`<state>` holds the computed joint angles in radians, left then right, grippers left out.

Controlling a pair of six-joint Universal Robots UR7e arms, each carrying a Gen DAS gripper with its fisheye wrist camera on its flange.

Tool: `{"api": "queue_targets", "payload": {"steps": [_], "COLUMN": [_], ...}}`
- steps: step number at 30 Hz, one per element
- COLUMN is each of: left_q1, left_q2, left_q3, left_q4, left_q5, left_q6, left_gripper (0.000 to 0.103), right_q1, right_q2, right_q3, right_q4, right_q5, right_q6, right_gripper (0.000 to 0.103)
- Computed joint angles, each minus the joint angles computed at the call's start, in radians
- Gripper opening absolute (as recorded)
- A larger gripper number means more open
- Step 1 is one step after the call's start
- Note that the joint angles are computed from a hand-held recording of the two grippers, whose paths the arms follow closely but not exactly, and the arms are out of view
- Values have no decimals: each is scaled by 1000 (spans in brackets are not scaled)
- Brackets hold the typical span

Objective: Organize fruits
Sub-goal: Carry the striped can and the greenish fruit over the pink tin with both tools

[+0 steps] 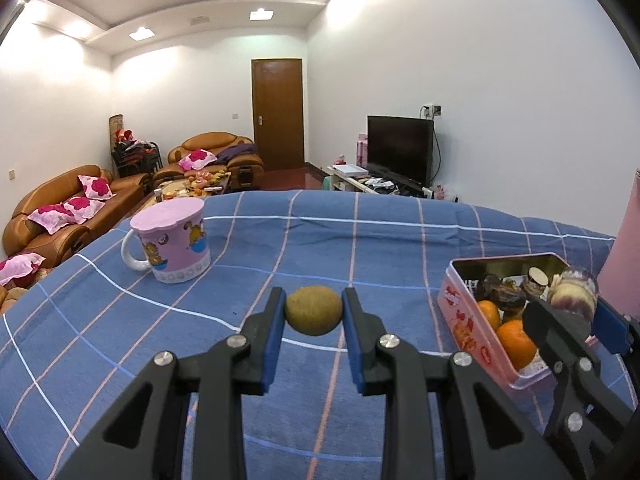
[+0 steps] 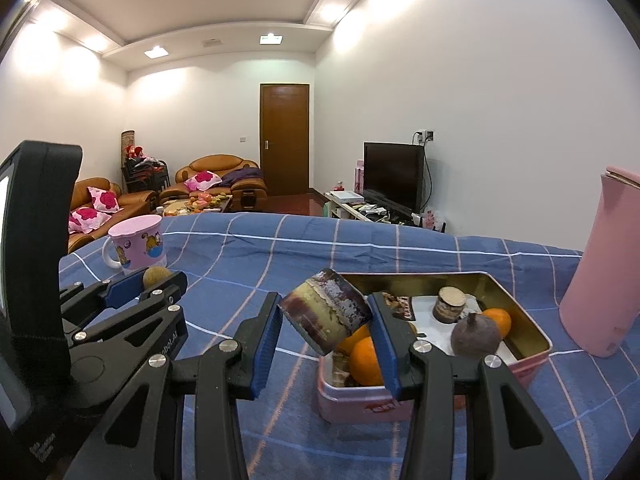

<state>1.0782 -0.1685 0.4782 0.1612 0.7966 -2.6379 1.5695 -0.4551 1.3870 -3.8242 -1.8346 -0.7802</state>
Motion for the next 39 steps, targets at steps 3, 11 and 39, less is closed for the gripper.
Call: {"api": "queue_targets", "payload": {"steps": [3,11,39], "left_q1": [-4,-21,-69], "left_q2": [-4,-30,73], "left_q3": [14,98,-21], "left_q4": [-3,-73,33], "left_q5": [2,17,55], "left_q6": [-8,22,7], "left_gripper": [30,30,30], "right_q1": [-3,-12,-71], "right_q2": [-10,-30,-114], "right_q3": [16,45,112], "right_q4": [-12,-40,-104], "right_q5": [1,1,1], "right_q6": [-3,-6,-21], "right_gripper": [46,46,46]}}
